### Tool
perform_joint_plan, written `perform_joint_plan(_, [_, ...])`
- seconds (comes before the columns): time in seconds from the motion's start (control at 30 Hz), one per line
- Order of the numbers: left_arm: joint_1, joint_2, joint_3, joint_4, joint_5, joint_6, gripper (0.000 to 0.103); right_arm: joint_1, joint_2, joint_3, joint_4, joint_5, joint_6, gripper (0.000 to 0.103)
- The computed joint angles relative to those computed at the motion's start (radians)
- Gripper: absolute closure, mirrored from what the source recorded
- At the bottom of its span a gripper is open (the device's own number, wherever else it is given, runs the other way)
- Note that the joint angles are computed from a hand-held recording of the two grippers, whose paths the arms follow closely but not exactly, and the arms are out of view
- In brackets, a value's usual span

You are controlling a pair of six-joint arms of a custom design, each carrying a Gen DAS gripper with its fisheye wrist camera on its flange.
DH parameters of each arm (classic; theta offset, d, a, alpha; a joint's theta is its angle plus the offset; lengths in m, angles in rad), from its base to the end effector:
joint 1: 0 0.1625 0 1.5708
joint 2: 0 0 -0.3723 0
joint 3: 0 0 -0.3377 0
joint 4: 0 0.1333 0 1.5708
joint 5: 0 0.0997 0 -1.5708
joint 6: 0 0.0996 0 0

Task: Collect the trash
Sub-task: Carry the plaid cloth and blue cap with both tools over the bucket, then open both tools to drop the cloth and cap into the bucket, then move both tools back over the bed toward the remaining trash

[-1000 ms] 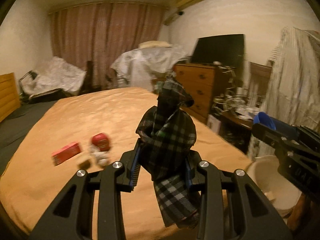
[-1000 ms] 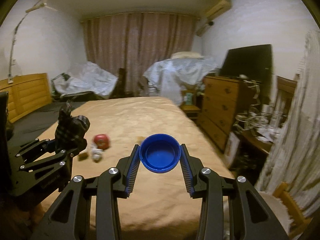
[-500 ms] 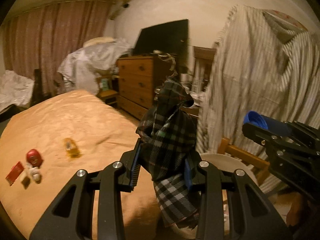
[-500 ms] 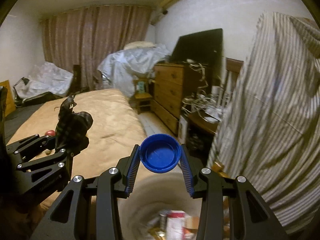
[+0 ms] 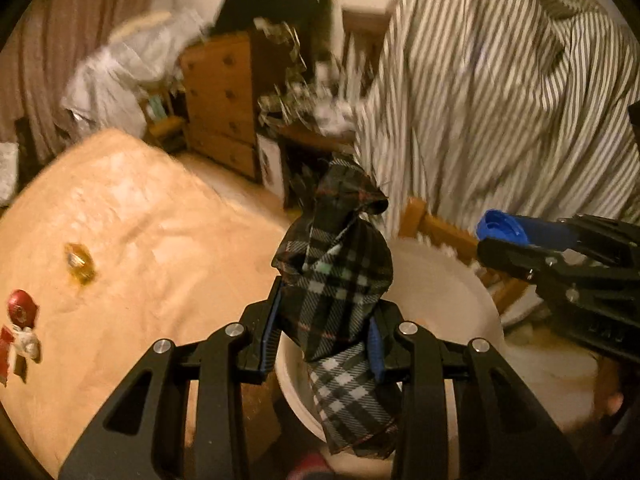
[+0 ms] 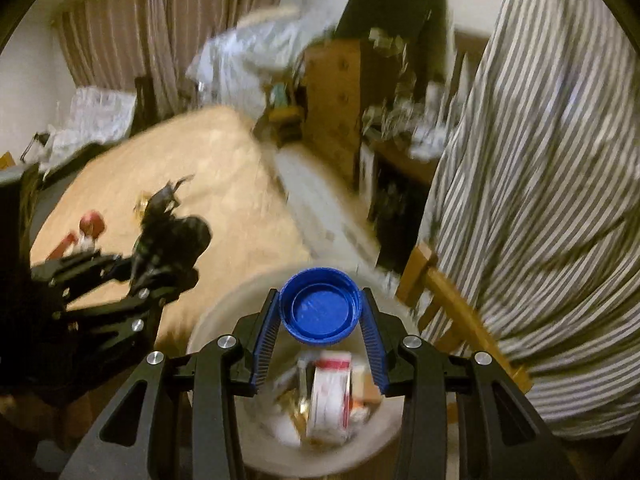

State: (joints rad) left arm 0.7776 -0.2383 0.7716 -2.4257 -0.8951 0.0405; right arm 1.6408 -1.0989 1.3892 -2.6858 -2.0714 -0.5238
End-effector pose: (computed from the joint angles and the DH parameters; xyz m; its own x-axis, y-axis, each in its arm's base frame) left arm -0.4127 -0.6808 0.0365 -0.6604 0.4439 -0.6057 0.7034 0.6482 -0.2918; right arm 0.1290 -0.6171 0.4114 -0.7554 -0.0874 0.6494 -0.4912 0.7315 -0.4729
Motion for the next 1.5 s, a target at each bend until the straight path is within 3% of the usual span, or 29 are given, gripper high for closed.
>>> perform_joint_plan(0.07, [0.015,0.036,-0.093,0.148,-0.032,-0.030,0.069,-0.010,0.016,-0.031,0.087,-0.011,0.027,0.062])
perform_joint_plan(0.2, [0.025,0.082,-0.193,0.281,-0.057,-0.037,0.069,-0.026,0.028,-0.056,0.203,-0.015,0.076,0.062])
perform_joint_plan(0.67, [0.022,0.097,-0.222,0.279,-0.041,-0.029,0.068,-0.027,0.016,0.010,0.139,-0.019,0.067,0.060])
perform_joint_plan(0.7, [0.022,0.100,-0.226,0.279,-0.034,-0.026,0.059,-0.026,0.015,0.012,0.133,-0.019,0.066,0.054])
perform_joint_plan(0.73, [0.023,0.102,-0.230,0.280,-0.031,-0.025,0.043,-0.028,0.011,0.016,0.123,-0.009,0.067,0.043])
perform_joint_plan(0.8, [0.024,0.095,-0.212,0.253,-0.016,-0.022,0.038,-0.030,0.005,0.021,0.110,-0.004,0.067,0.041])
perform_joint_plan(1.1, [0.028,0.081,-0.190,0.237,-0.006,-0.027,0.038,-0.035,-0.009,0.047,0.082,0.013,0.077,0.041])
perform_joint_plan(1.3, [0.032,0.027,-0.102,0.188,-0.007,-0.025,0.038,-0.022,-0.013,0.066,0.057,0.023,0.069,0.041])
perform_joint_plan(1.4, [0.036,-0.016,-0.035,0.150,-0.005,-0.026,0.038,-0.008,-0.021,0.091,0.012,0.042,0.054,0.036])
perform_joint_plan(1.5, [0.042,-0.085,0.076,0.077,0.004,-0.018,0.038,0.014,-0.036,0.142,-0.101,0.088,0.016,0.025])
